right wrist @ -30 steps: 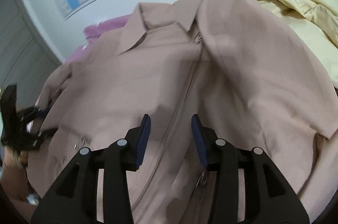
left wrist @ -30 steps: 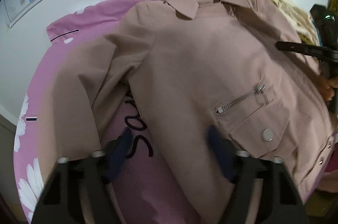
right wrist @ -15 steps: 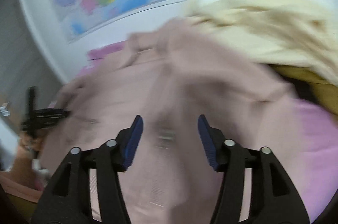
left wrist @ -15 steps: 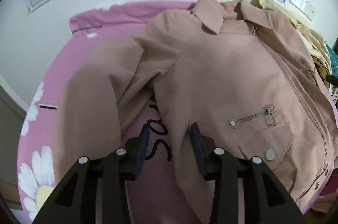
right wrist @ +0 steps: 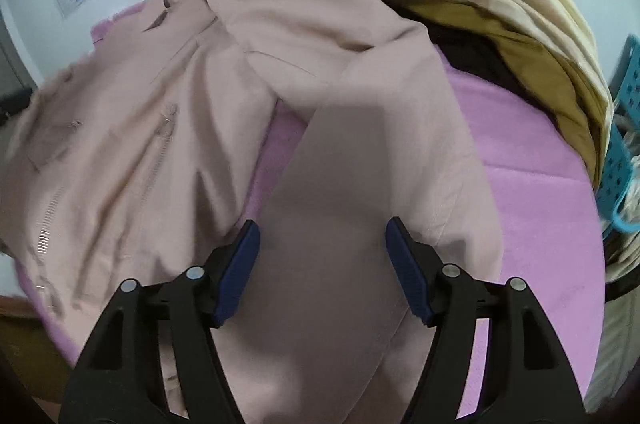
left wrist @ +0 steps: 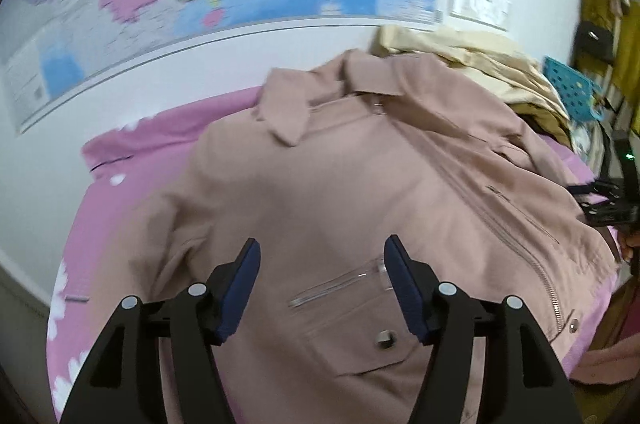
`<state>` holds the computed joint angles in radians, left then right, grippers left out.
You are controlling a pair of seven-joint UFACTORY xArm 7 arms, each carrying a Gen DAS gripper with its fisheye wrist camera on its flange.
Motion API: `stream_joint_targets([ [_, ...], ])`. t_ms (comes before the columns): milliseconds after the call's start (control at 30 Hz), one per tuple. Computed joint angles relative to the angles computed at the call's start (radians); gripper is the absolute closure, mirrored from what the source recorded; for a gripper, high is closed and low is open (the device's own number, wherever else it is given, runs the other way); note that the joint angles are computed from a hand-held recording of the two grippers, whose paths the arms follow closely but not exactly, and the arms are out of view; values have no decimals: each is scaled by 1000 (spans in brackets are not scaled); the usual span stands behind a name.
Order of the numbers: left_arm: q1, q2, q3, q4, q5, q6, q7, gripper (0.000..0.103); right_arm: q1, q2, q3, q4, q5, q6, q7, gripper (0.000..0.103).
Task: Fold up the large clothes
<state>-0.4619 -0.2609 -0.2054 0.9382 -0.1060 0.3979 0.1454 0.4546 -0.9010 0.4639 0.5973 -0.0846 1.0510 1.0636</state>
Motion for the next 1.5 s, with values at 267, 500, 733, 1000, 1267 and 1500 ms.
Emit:
stream_joint_targets([
  [267,-42,39,-7,30,-36,8,52,40,11,-252,-123,-108,80,-111,7,102],
  [500,-81,64,39,82,-221,35,175,40,-59,-307,-157,23,108,-311,-110,102],
  [733,-95,50,85,118,-496,79,370,40,45,120,-221,266,193,-718,-350,102],
  [1000,-50,-28,134,85,-669,133,508,32,344,627,-425,525,491,-843,-723,101],
  [1267,30,54,122,116,-542,207,403,29,238,833,-391,589,515,-706,-650,92],
  [1500,57,187,56,187,-416,263,381,23,-27,549,-219,343,247,-752,-426,59],
])
